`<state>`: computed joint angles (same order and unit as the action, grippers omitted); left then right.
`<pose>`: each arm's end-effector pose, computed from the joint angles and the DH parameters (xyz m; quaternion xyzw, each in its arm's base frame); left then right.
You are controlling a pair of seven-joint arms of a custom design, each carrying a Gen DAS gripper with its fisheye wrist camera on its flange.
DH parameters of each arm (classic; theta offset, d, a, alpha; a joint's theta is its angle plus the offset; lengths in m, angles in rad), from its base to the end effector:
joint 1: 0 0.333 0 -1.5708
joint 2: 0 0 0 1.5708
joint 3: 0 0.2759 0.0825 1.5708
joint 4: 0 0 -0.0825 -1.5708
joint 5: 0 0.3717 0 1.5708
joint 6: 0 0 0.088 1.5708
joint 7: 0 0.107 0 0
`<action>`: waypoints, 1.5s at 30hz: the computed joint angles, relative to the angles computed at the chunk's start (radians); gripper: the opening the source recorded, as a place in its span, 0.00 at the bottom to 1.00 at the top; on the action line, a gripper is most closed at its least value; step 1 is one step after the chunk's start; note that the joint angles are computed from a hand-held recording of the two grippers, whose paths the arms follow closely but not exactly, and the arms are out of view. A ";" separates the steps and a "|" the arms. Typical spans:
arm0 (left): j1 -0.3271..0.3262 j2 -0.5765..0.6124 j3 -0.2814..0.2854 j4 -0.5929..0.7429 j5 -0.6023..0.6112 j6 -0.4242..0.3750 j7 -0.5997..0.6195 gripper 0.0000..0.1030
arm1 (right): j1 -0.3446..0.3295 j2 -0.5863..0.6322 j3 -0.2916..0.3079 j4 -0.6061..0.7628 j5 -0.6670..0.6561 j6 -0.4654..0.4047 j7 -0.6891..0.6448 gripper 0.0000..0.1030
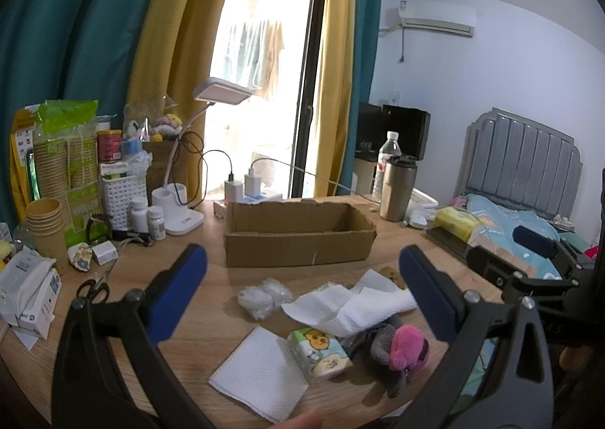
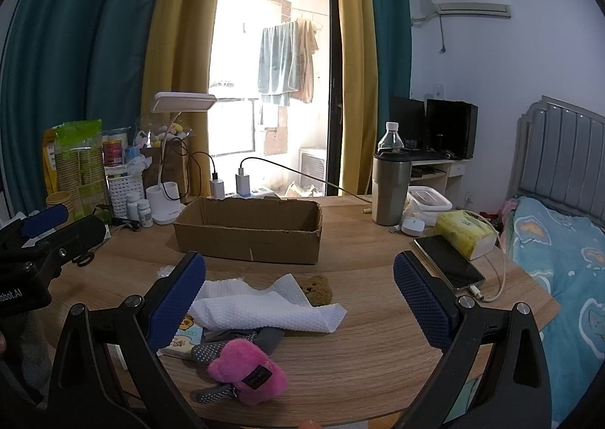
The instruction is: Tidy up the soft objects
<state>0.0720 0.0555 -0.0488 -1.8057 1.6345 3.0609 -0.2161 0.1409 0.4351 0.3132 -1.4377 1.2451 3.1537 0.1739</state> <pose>0.5866 -0.0647 0.5394 -0.6290 0.4947 -0.4293 0.4187 0.6611 0.1809 0.5125 -0.6808 0.4170 -0.3245 0.5072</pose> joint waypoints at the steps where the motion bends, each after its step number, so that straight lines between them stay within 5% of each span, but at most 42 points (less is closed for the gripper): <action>1: -0.001 0.000 0.000 0.000 0.008 -0.003 -0.009 1.00 | 0.002 0.000 -0.002 -0.002 -0.004 -0.001 0.005 0.98; 45: 0.000 -0.015 -0.005 -0.020 -0.029 -0.003 0.028 0.99 | 0.001 -0.001 0.000 -0.007 -0.032 -0.001 0.031 0.98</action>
<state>0.0722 0.0402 -0.0537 -1.8259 1.6058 3.0576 -0.1880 0.1419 0.4336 0.3136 -1.4449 1.2131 3.1530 0.2047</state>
